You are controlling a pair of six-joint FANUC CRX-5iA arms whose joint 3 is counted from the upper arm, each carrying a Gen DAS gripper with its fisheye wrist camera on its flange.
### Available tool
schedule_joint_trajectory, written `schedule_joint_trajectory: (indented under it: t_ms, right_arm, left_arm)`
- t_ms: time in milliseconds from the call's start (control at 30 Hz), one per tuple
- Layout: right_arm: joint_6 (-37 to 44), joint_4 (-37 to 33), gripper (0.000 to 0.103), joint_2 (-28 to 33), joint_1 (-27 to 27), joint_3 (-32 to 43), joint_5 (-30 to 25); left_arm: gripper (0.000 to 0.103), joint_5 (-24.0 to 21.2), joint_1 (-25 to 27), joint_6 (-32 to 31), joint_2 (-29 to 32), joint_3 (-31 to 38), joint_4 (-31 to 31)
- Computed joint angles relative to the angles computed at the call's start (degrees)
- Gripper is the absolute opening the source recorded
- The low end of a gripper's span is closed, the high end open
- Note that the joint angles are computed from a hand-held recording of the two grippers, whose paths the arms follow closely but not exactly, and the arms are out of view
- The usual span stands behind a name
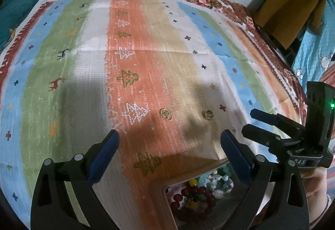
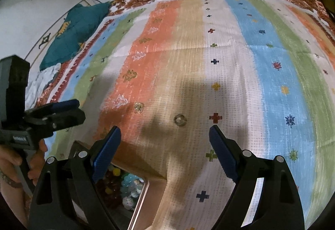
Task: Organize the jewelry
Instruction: 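Move both open tools toward the two small gold rings on the blanket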
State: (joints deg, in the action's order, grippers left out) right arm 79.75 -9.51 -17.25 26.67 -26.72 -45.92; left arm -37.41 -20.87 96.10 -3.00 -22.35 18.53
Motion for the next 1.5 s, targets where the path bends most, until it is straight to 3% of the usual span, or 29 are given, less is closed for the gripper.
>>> schedule_joint_trajectory:
  t_ms: [467, 967, 1300, 1433, 1500]
  right_arm:
    - [1.15, -0.34, 0.086, 5.48, -0.99, 2.72, -1.15]
    - [1.09, 1.03, 0.086, 9.72, -0.95, 4.5, -1.17]
    - [1.49, 1.35, 0.086, 12.05, -1.14, 5.46, -1.43]
    - [2.03, 1.05, 0.086, 13.12, -1.48, 5.99, -1.33]
    - [1.85, 1.43, 0.08, 13.65, -1.43, 6.12, -1.26]
  left_arm:
    - [0.095, -3.06, 1.83, -3.11, 6.14, 3.6, 3.29]
    - [0.084, -6.75, 1.79, -6.48, 11.95, 8.3, 5.08]
    - [0.069, -11.43, 1.62, -2.51, 16.35, 13.16, 1.33]
    - [0.057, -11.64, 1.45, -1.21, 16.88, 14.64, -0.27]
    - [0.057, -12.08, 1.59, -2.19, 17.2, 14.91, 0.4]
